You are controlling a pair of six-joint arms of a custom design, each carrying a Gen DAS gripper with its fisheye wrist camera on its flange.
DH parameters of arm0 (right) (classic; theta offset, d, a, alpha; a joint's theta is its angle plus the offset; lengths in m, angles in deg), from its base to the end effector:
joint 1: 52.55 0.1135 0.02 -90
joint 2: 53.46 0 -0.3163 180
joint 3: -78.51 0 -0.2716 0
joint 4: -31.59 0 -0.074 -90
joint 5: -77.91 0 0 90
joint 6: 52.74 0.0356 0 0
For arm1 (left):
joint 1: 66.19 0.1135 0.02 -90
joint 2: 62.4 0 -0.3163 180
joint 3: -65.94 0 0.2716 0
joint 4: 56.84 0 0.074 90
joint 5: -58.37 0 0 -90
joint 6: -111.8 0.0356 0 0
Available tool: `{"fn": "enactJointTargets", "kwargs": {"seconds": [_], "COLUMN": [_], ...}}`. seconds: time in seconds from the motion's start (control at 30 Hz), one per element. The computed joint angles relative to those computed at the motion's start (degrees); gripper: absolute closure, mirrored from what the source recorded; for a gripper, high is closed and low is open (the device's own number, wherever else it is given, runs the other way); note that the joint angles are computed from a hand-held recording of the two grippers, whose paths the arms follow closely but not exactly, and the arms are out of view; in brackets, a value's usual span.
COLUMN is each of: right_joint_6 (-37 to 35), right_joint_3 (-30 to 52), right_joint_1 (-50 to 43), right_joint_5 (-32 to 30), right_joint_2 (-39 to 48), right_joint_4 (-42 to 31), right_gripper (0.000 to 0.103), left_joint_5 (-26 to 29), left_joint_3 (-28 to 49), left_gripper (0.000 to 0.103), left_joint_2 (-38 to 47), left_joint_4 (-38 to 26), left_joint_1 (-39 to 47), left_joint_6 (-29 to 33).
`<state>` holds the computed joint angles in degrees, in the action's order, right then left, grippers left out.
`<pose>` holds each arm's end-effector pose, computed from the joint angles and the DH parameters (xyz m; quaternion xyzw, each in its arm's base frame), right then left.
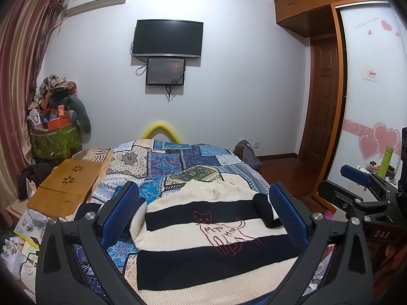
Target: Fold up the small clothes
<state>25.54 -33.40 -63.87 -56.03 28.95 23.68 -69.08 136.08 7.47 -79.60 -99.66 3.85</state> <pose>0.3320 -0.0413 0.3222 -0.2113 0.7691 0.2011 0.5687 0.2432 -0.1348 0.3726 -0.0704 0.8043 0.0122 0.5899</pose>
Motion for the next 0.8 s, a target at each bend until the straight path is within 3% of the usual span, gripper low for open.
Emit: {"fn": "enactJointTargets", "kwargs": {"seconds": [0.33, 0.63, 0.8], "right_joint_6": [-0.6, -3.1, -5.1], "right_joint_3": [2.6, 12.4, 19.1], "right_joint_1": [2.8, 7.2, 9.2], "right_joint_5": [3.2, 9.0, 12.4], "right_joint_2": [3.7, 16.2, 23.3], "right_joint_4": [-1.2, -5.0, -8.5], "right_gripper": [0.001, 0.001, 0.001], "left_joint_5": [4.9, 15.8, 15.9], "left_joint_3": [-0.5, 1.2, 3.4], "left_gripper": [0.000, 0.000, 0.000], "left_joint_2": [2.3, 11.7, 21.1], "left_joint_4": [0.9, -1.6, -2.0], "left_joint_1": [7.3, 26.5, 36.5], "left_joint_6": [-0.5, -1.5, -0.2]}}
